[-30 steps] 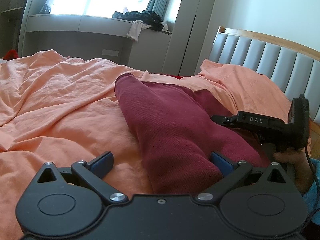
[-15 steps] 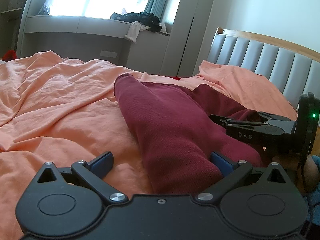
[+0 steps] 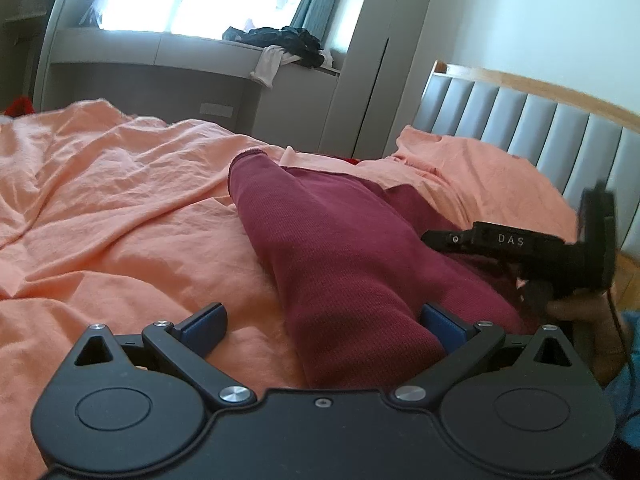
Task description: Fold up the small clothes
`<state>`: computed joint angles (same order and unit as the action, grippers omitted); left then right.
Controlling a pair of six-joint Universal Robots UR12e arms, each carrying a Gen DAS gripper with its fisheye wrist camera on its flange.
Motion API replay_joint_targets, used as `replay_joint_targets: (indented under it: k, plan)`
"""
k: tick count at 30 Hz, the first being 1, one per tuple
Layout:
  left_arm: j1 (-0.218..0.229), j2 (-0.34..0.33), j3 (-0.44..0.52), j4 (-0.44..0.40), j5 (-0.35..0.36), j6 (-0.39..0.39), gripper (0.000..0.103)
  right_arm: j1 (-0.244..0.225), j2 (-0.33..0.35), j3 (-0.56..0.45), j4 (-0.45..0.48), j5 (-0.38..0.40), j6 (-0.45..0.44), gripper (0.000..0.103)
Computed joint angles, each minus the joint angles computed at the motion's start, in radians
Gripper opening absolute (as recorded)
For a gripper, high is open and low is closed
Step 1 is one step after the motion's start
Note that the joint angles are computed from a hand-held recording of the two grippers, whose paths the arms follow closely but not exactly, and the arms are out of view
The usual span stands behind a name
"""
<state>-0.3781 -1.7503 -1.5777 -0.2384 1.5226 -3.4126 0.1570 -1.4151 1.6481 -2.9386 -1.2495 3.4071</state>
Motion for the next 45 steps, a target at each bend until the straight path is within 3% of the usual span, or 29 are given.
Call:
replay_joint_targets:
  k: [3,4,6,9,14,19,24,31,33,34,36,37,40,42,45]
  plan:
    - [0.025,0.005,0.007,-0.012,-0.076,-0.07,0.103,-0.044,0.015,0.004,0.002,0.142,0.174,0.09]
    - [0.035,0.005,0.012,-0.019,-0.105,-0.099,0.103,-0.05,0.018,0.004,-0.002,0.157,0.191,0.09]
    - [0.045,0.003,0.025,-0.037,-0.125,-0.162,0.103,-0.048,0.02,0.003,-0.003,0.151,0.171,0.089]
    - [0.04,-0.01,0.058,-0.093,-0.076,-0.202,0.103,-0.039,0.019,0.005,-0.008,0.12,0.151,0.09]
    - [0.037,-0.036,0.107,-0.165,-0.051,-0.19,0.103,-0.024,0.02,0.009,-0.021,0.075,0.149,0.094]
    - [0.032,-0.036,0.107,-0.169,-0.028,-0.167,0.103,-0.024,0.016,0.013,-0.025,0.07,0.15,0.094]
    - [0.036,-0.036,0.106,-0.167,-0.04,-0.169,0.103,-0.029,0.015,0.022,-0.064,0.105,0.168,0.076]
    - [0.039,-0.038,0.1,-0.149,-0.055,-0.167,0.103,-0.038,0.018,0.02,-0.077,0.146,0.192,0.065]
    - [0.047,-0.038,0.1,-0.148,-0.085,-0.165,0.102,-0.038,0.018,0.022,-0.092,0.159,0.184,0.046]
    - [0.052,-0.038,0.101,-0.15,-0.109,-0.159,0.101,-0.035,0.016,0.022,-0.096,0.153,0.168,0.041]
    - [0.057,-0.039,0.099,-0.138,-0.136,-0.162,0.092,-0.02,0.012,0.019,-0.109,0.119,0.105,0.027]
    - [0.061,-0.039,0.099,-0.13,-0.156,-0.164,0.087,-0.013,0.01,0.017,-0.122,0.101,0.078,0.026]
    - [0.071,-0.039,0.097,-0.11,-0.202,-0.172,0.058,0.0,0.012,0.012,-0.161,0.076,0.055,0.022]
    - [0.07,-0.037,0.099,-0.104,-0.194,-0.171,0.036,0.01,0.014,0.009,-0.198,0.058,0.04,0.021]
    - [0.074,-0.031,0.102,-0.093,-0.183,-0.153,0.022,0.029,0.022,0.002,-0.264,0.031,0.008,0.019]
